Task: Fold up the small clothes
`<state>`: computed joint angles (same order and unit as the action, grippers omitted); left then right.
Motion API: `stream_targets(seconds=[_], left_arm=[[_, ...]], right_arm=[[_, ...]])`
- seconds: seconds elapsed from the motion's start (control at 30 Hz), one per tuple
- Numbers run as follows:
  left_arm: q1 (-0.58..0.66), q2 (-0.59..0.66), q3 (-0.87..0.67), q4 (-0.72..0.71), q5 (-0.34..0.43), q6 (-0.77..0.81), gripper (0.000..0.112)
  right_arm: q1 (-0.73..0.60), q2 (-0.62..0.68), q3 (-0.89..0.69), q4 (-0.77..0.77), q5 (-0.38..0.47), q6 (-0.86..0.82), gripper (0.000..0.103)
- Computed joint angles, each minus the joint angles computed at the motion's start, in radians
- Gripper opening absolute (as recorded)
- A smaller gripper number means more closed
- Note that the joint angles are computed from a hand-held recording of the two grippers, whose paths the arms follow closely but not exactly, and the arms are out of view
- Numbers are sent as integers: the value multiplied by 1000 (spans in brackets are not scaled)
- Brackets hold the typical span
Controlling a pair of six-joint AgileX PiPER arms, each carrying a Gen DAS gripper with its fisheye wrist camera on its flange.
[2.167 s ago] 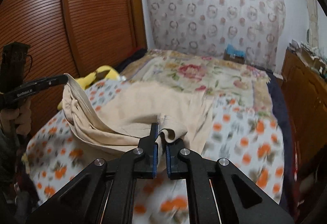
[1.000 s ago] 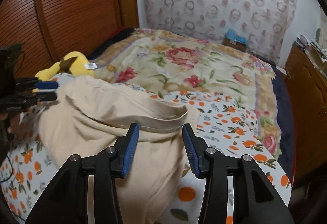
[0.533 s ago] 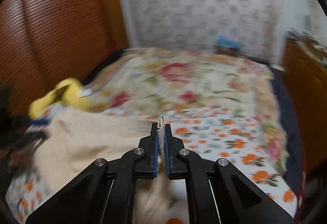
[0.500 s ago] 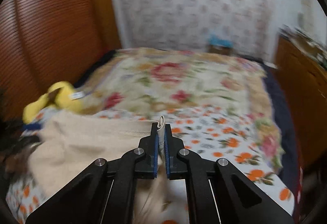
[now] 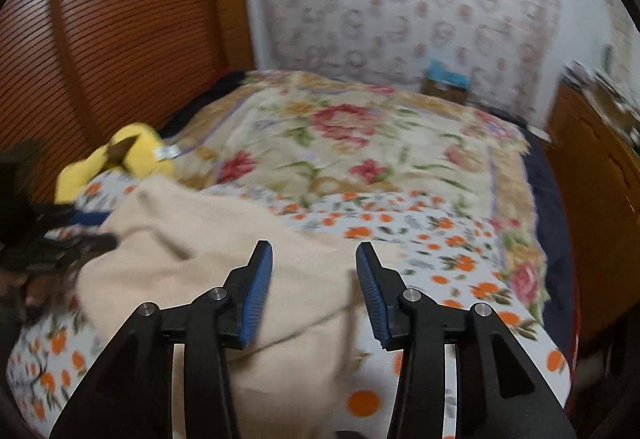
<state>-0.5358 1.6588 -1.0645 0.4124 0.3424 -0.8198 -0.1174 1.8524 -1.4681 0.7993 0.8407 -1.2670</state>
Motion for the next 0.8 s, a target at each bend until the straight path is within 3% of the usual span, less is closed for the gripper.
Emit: stream_targets(seconds=[0.23,0.63,0.7,0.73,0.8], left_arm=[[-1,7,-3,5,3,-1,48],[5,14,0,-3,-15,4,48],[4,13,1,-1,-13,3,48],[3,13,1,1,-13,1,48],[4,13,1,1,-14,1,48]], right_arm=[[125,25,-30,-68,30,18,44],[255,190,-261,-281,146,178,43],[263,200,-273,-302,163,183,33],[265,197,-268,-305,163,173,21],[267,187,-256,-305,161,150,6]])
